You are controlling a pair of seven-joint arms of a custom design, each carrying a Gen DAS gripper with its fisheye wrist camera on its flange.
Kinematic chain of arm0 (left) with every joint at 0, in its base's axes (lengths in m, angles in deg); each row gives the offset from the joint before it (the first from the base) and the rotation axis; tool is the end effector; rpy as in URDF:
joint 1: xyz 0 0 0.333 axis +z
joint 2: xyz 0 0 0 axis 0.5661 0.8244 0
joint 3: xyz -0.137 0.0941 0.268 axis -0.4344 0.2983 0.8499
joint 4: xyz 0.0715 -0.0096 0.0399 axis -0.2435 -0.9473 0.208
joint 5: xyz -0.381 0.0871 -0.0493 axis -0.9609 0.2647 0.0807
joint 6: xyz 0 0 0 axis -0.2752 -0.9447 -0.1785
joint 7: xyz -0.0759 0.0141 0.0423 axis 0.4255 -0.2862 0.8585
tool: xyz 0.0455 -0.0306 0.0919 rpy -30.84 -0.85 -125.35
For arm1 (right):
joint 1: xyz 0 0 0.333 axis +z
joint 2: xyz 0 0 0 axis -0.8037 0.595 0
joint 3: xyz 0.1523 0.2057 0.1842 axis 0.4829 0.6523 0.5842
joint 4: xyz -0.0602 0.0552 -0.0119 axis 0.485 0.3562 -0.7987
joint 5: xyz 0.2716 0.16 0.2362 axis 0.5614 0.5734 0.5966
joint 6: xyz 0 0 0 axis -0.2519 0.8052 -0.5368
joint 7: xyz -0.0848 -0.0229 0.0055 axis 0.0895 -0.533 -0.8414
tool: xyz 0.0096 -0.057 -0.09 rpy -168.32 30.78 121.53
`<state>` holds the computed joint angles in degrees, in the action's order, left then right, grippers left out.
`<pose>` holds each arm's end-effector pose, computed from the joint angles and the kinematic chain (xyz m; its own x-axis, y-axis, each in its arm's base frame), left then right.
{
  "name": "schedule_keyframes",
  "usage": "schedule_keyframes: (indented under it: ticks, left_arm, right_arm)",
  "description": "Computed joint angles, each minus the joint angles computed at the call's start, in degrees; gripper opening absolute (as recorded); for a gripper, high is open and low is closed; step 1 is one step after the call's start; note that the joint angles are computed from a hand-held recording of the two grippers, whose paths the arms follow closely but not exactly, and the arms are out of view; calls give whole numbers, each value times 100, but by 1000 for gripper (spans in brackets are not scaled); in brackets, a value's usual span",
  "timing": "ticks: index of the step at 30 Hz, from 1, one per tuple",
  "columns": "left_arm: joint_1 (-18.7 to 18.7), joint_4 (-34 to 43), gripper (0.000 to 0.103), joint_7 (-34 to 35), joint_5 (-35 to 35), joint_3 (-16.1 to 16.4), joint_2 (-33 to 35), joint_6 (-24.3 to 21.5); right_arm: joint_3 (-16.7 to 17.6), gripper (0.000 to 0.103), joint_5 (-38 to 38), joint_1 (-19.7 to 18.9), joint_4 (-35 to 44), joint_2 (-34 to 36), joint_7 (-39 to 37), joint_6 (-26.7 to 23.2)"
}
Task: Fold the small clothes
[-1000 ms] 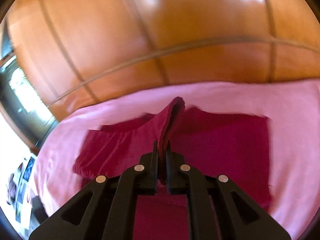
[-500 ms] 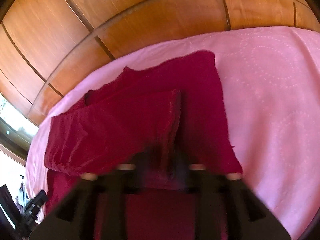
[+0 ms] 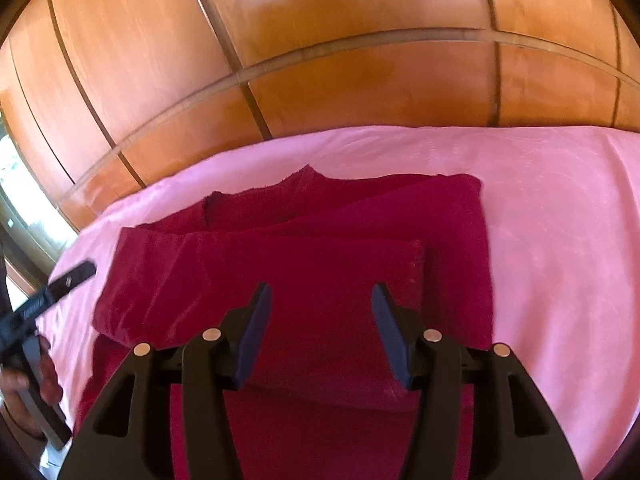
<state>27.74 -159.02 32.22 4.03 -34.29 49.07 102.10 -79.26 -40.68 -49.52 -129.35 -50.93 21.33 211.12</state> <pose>0.6591 -0.1759 0.4746 -0.2520 -0.9466 0.2009 -0.6944 0.0323 -0.7189 0.5961 0.0310 0.4648 -0.1697 -0.9430 -0.2863 -0.7003 0.3198 -0.6382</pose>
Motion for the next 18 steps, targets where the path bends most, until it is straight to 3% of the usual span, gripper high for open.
schedule_keyframes:
  ticks: [4, 7, 10, 13, 15, 16, 18]
  left_arm:
    - [-380, 1015, 52, -844, 689, 536, 807, -589]
    - [-324, 1466, 52, -1190, 853, 593, 1256, -914]
    - [63, 1237, 52, -849, 513, 181, 1319, -466]
    - [184, 1279, 52, -750, 298, 58, 1362, -488]
    - [-44, 1179, 52, -999, 490, 332, 1251, -488]
    - [-312, 1014, 52, -1337, 784, 654, 1086, -491]
    - [-519, 552, 52, -1729, 1133, 890, 719, -293]
  right_arm:
    - [-166, 55, -921, 48, 220, 337, 780, -164]
    - [-135, 59, -1181, 37, 169, 486, 926, 112]
    - [-284, 73, -1902, 197, 196, 535, 1293, 105]
    - [-541, 84, -2874, 443, 439, 688, 1893, -176]
    - [-591, 85, -3277, 480, 443, 683, 2211, -199]
    - [-529, 85, -3252, 404, 385, 660, 2205, -115]
    - [-378, 85, -3055, 236, 295, 624, 2061, 6]
